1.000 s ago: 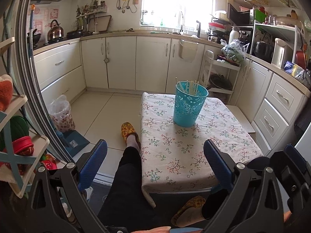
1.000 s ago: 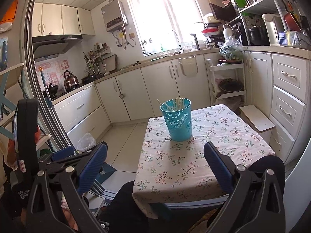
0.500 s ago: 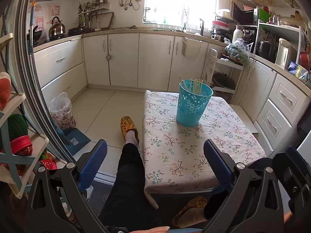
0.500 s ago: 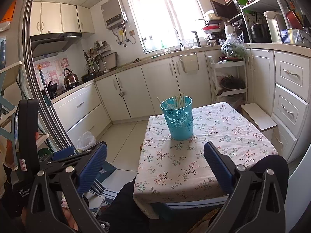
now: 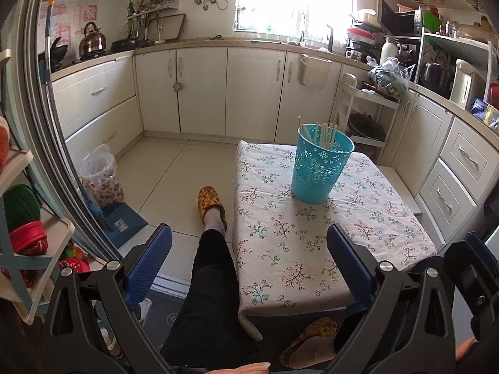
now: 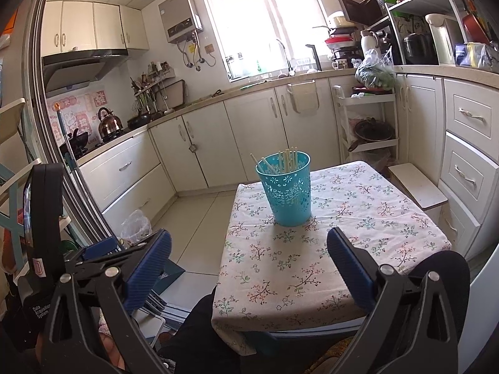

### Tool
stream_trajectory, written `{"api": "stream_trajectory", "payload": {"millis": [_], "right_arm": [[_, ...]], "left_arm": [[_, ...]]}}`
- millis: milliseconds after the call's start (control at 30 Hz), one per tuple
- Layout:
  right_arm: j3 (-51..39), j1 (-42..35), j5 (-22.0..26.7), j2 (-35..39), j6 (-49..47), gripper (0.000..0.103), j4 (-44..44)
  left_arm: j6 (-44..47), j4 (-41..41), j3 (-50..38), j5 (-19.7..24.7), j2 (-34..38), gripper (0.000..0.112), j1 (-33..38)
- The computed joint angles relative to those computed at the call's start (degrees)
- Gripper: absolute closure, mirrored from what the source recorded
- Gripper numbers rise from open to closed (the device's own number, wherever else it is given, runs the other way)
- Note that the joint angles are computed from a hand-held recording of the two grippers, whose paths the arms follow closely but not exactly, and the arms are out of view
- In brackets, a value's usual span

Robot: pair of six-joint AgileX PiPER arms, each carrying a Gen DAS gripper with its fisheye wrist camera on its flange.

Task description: Organize utensils

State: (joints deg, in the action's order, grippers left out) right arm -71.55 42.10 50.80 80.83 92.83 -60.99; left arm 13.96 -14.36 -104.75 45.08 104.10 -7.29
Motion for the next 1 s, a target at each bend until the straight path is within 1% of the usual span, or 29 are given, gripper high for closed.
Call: {"api": "stream_trajectory", "payload": {"millis": [167, 300, 567, 667, 867, 1000], "right_arm": [[0.12, -0.83, -1.31, 0.68, 0.15, 0.008, 1.14], [-0.27, -0.83, -1.27, 0.87, -0.03, 0.008, 1.58], [0.74, 0.53, -0.65, -0.72, 1.19, 0.008, 0.16], [1.64, 1.93, 0.29, -1.78, 2.74, 0.008, -1.09], [3.21, 5.16, 3.73, -3.97, 6.00, 0.008, -5.04], [3.87, 6.23, 4.28, -4.04, 6.68, 0.008, -5.63]], "left_arm": [[0.15, 0.12, -0.09, 0.06, 1.08, 0.017, -0.08], [0.29, -0.10, 0.25, -0.15, 0.87, 0.017, -0.12], [0.72, 0.36, 3.84, -1.82, -2.57, 0.017, -0.53], [0.91, 0.53, 5.77, -2.16, -4.50, 0.017, -0.84], [2.16, 0.15, 9.15, -3.18, -8.15, 0.017, -1.20], [3.41, -0.89, 11.45, -3.41, -9.66, 0.017, -0.33]]}}
